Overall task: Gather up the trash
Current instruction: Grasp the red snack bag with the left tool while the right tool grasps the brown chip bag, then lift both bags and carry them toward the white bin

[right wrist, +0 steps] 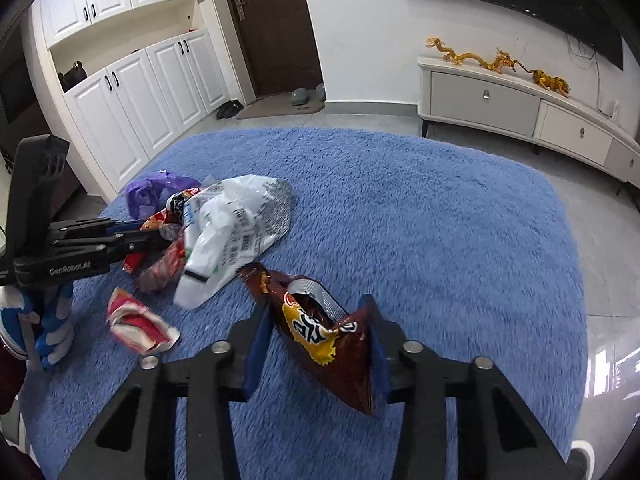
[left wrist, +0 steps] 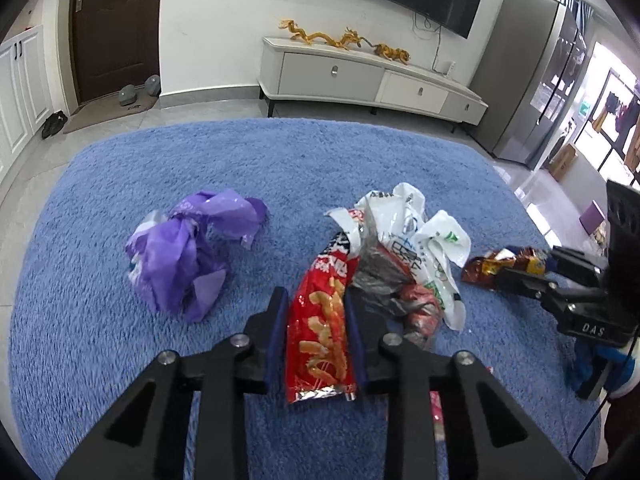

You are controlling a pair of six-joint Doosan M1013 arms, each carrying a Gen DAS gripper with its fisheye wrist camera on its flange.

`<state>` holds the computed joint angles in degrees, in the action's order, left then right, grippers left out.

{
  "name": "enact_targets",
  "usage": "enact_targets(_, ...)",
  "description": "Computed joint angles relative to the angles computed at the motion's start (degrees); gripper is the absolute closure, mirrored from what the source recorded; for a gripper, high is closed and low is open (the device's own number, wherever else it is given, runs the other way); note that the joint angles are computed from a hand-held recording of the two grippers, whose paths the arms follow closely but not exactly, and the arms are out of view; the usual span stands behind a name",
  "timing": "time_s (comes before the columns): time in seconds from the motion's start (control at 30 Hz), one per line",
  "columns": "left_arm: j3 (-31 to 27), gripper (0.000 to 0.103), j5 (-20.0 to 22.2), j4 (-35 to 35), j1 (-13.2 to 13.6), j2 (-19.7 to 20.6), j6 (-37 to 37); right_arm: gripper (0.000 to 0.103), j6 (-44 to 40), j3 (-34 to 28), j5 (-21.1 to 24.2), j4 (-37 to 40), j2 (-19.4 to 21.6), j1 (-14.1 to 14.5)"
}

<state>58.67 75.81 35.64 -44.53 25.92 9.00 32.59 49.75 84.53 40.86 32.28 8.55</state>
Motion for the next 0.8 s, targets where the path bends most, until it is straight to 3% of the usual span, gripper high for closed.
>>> enact_targets(0.23,1.80,0.078,1.42,3.87,-2.49,-1.77,-4.47,0.076,1.18,4.11,-0.80,4.47,-2.92,-3.16)
enact_targets(0.5,3.48,0.078,3.87,7.00,-5.64,-3.50,-9.93,0.077,1.59,7.31,-0.43,10.33,-5.71,-7.23)
enact_targets(0.8,-0.17,0.078,7.46,9.76,-7.64,-2.37,-9.33,0.077,3.42,8.79,-2.83,14.68,-7.41,-11.90)
